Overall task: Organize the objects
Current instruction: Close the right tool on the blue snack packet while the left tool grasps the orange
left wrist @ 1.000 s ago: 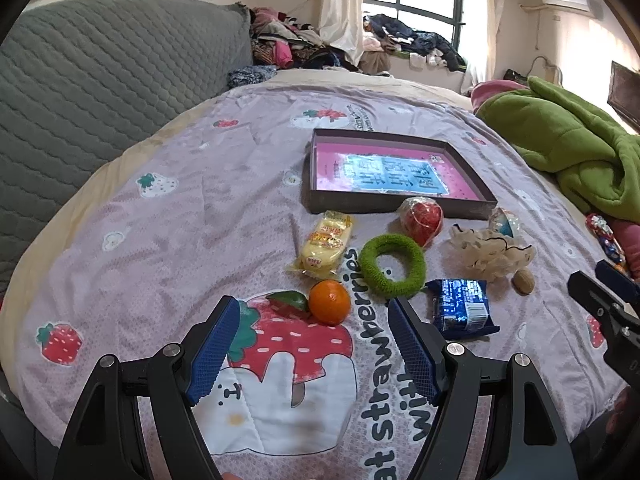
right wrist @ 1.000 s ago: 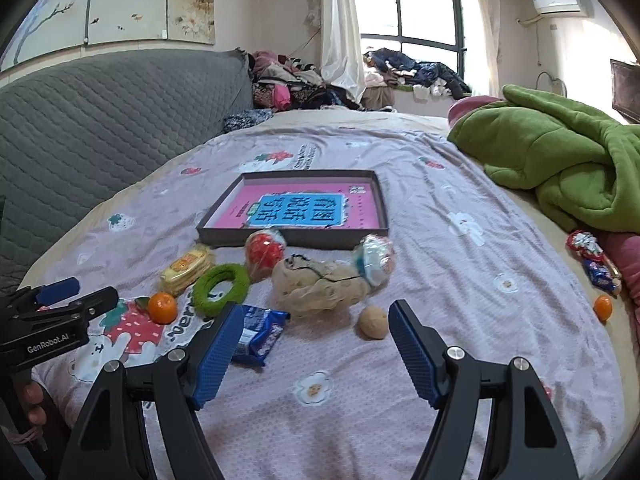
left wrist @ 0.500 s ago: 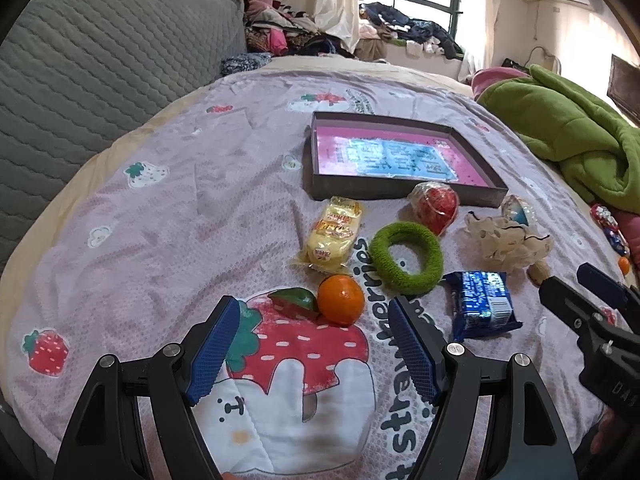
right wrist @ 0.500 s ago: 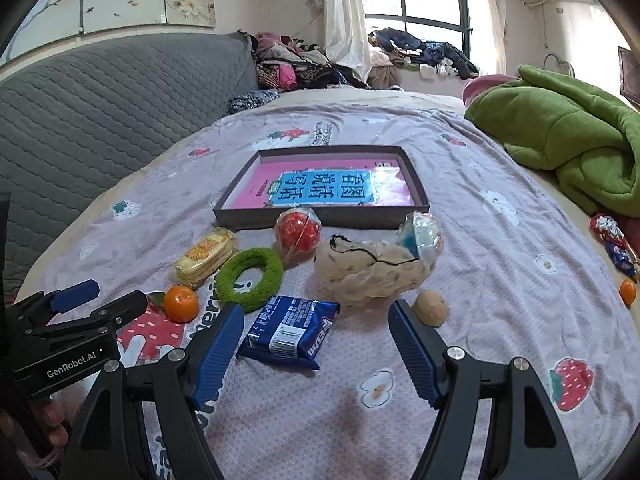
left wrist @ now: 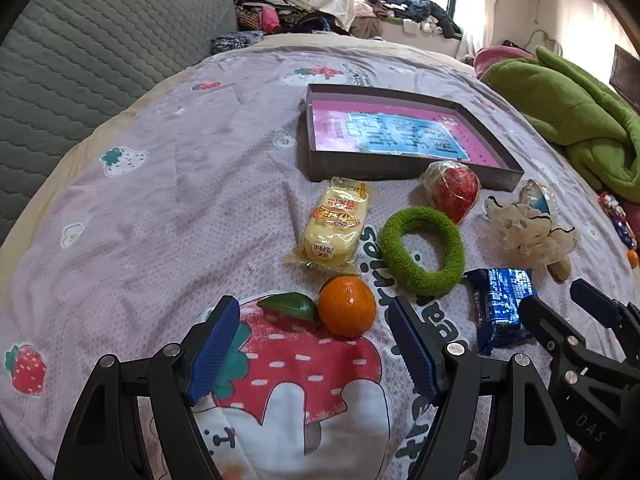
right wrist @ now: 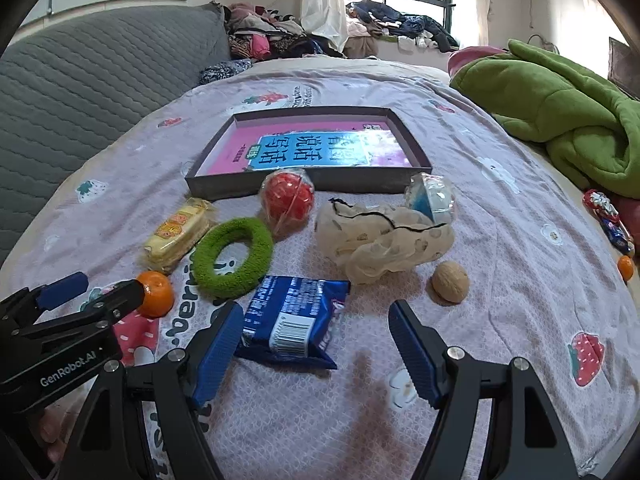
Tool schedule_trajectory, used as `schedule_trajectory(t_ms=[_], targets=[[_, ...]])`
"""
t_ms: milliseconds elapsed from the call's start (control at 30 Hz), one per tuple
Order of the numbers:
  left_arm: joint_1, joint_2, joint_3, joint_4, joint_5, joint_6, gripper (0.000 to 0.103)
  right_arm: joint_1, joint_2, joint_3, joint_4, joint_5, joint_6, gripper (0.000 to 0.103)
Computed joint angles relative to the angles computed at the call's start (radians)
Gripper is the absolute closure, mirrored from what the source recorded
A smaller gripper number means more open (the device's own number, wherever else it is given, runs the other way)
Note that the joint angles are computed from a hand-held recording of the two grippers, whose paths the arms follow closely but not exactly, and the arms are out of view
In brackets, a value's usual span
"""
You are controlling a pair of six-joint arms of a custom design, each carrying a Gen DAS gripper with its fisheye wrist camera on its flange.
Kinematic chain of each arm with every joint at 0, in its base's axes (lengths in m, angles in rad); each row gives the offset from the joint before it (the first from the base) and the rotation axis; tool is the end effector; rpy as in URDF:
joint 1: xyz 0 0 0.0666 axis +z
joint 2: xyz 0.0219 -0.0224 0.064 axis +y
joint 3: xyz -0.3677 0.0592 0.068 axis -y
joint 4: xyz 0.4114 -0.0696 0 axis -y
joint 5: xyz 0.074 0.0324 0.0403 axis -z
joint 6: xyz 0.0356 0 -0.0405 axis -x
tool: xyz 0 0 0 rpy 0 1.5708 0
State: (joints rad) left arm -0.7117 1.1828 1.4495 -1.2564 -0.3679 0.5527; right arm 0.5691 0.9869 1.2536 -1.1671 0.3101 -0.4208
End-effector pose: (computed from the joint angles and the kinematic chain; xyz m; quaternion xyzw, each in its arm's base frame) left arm 0.3120 -0.2527 0.5154 0.0226 0.9431 -0.0251 0.3308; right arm 0.2922 0.1735 0.4986 -0.0185 0.9342 0.0260 0.3553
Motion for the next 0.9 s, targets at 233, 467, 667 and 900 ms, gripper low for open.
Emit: schedule_trajectory(t_ms=[233, 467, 667, 900], targets=[[0.023, 0.032, 0.013, -0.015, 0.033, -0.005, 0.025, 0.019, 0.035, 0.010, -0.010, 0.006, -0.006, 0.029], [0.038, 0.060, 0.019, -0.021, 0.059, -0.011, 0.025, 0.016, 0.067, 0.019, -0.029, 0.011, -0.035, 0.029], [0.044, 0.072, 0.018, -0.011, 0.064, -0.014, 0.026, 0.017, 0.093, 0.028, -0.036, 0.024, -0.061, 0.029], [0.053, 0.074, 0.013, 0.000, 0.081, -0.015, 0.026, -0.002, 0.106, 0.024, -0.038, -0.012, -0.063, 0.030]])
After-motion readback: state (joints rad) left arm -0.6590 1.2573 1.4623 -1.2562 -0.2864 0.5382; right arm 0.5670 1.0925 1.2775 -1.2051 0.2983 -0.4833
